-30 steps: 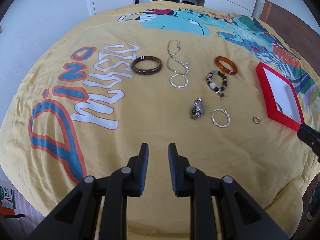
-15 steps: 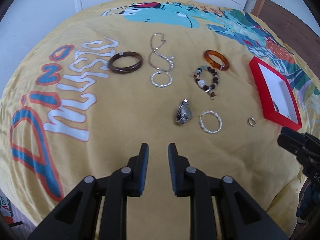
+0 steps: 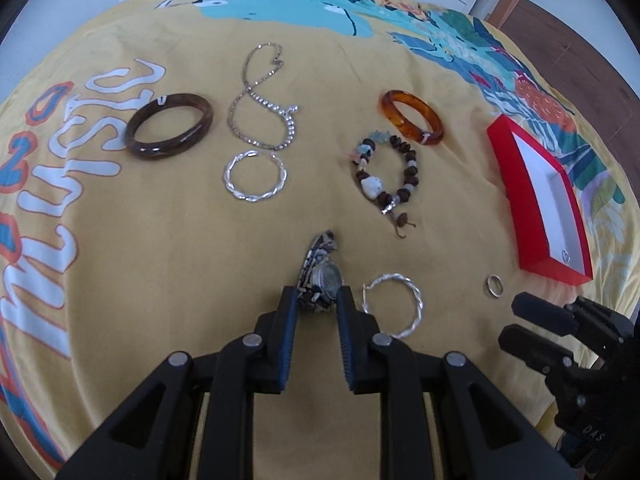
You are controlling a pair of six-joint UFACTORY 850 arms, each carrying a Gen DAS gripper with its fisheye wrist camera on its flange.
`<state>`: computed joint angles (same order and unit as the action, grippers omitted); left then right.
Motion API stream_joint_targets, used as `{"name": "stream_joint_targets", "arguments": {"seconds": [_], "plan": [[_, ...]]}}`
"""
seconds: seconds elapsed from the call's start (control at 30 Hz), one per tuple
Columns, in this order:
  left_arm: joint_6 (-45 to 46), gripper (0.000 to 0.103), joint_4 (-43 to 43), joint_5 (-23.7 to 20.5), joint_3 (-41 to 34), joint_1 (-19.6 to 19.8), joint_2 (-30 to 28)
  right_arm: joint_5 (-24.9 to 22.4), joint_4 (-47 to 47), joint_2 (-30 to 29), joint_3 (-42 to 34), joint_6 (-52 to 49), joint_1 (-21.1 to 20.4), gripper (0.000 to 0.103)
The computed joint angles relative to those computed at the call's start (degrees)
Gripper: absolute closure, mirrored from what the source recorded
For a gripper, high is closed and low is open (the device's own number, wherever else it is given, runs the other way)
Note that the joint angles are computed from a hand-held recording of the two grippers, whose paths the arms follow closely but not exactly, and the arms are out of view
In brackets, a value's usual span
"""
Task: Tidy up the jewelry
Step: 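Grasp the silver watch with the left gripper while the right gripper grasps the twisted silver hoop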
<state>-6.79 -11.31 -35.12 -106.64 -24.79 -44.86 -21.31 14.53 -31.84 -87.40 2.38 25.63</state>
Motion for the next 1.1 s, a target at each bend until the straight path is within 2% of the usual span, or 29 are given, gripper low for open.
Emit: {"name": "stream_joint_targets", "arguments": {"seconds": [0.13, 0.23, 0.5, 0.57, 0.63, 0.73, 0.9, 1.1], "plan": [[0.78, 0.082, -0.89, -0.92, -2.15, 0.44, -1.99, -1.2, 3.57, -2.44, -2.8, -3.91, -0.14, 0.069], [0.86, 0.088, -1.23, -0.42, -2.36, 0.72, -2.34, -2.39, 5.28, -4.75, -5.55, -6.0, 0.0, 0.069], [4.09, 0.092, -5.55, 2.94, 1.11, 2.0, -0.49, -5.69, 7.47, -11.44, -13.77, -8.45, 0.6, 0.07], [5.3, 0.093, -7.12, 3.95, 2.22, 2.37, 0.17, -6.2, 7.18, -12.55, -15.16, -7.96, 0.68, 0.073], [6.53, 0.093, -8.5, 4.47, 2.85, 2.61, 0.6, -6.87, 6.33, -13.5, -16.38, -7.6, 0.82, 0.087], [7.04, 0.093, -8.58, 5.15, 3.39, 2.6, 1.07, -7.92, 5.21, -14.86, -18.14, -7.28, 1.22, 0.095], [4.31, 0.093, -4.54, 6.34, 4.92, 2.23, 2.65, -8.01, 2.34, -14.88, -18.54, -6.63, 1.96, 0.098], [1.58, 0.094, -0.84, 7.24, 6.78, 1.83, 5.25, -4.93, 2.47, -11.53, -15.4, -6.9, 2.04, 0.098]]}}
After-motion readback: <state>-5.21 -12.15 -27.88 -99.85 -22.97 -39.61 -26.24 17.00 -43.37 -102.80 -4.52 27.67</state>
